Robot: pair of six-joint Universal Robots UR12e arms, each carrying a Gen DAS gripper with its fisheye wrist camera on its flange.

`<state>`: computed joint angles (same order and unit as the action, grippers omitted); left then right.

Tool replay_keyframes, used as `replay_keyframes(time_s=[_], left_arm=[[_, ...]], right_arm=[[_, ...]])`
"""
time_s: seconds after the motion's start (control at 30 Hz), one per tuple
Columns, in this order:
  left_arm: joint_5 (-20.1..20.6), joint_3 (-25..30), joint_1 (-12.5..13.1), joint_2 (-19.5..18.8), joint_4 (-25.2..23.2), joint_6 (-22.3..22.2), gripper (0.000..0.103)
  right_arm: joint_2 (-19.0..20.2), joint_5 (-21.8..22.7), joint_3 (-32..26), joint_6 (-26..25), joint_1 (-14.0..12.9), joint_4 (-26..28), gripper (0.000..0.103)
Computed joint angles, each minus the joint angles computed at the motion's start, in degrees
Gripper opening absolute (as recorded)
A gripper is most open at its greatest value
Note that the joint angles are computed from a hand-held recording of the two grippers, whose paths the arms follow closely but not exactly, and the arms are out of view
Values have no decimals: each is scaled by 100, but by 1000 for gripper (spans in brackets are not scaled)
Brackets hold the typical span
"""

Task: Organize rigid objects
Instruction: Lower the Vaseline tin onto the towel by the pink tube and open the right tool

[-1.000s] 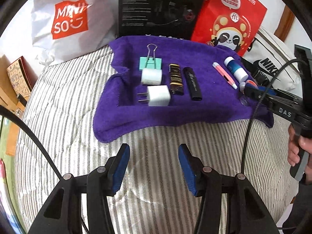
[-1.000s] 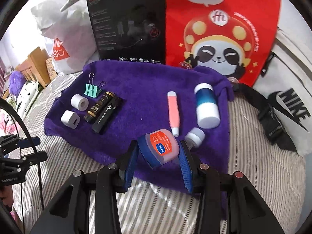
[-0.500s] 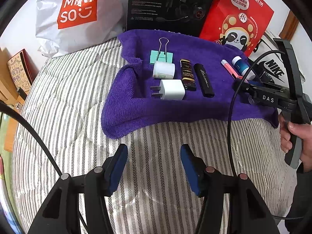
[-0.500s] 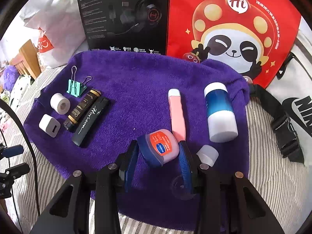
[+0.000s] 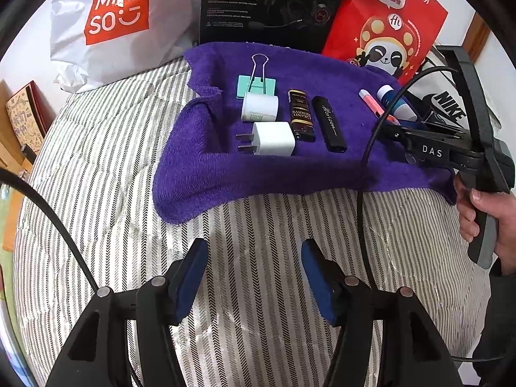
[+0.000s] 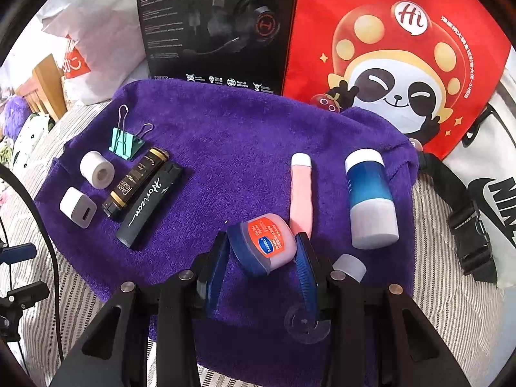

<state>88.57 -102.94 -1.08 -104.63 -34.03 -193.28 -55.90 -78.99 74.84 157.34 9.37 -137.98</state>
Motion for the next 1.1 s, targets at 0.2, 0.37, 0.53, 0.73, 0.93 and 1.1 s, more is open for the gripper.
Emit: replay_keyframes(time_s=[0.2,0.37,0.53,0.73,0.93,1.1], left_arm=[[57,-37,15,49,-31,-46,58],[71,-72,22,89,-16,-103,58],[29,-89,3,107,37,-89,61],[14,-71,-42,108,42,-41,66],[-106,-93,-33,151,117,-43,77],[310,-30,-132,181,-50,-20,83]], right_arm=[[-10,12,59,-98,27,65,41],[1,122,46,-15,-10,131,41],[-3,136,15,-64,-24,235,43],[-56,274,53,-108,-65,402,53],[-130,294,86,-82,-89,532,61],[-242,336,198,-112,-103,431,65]])
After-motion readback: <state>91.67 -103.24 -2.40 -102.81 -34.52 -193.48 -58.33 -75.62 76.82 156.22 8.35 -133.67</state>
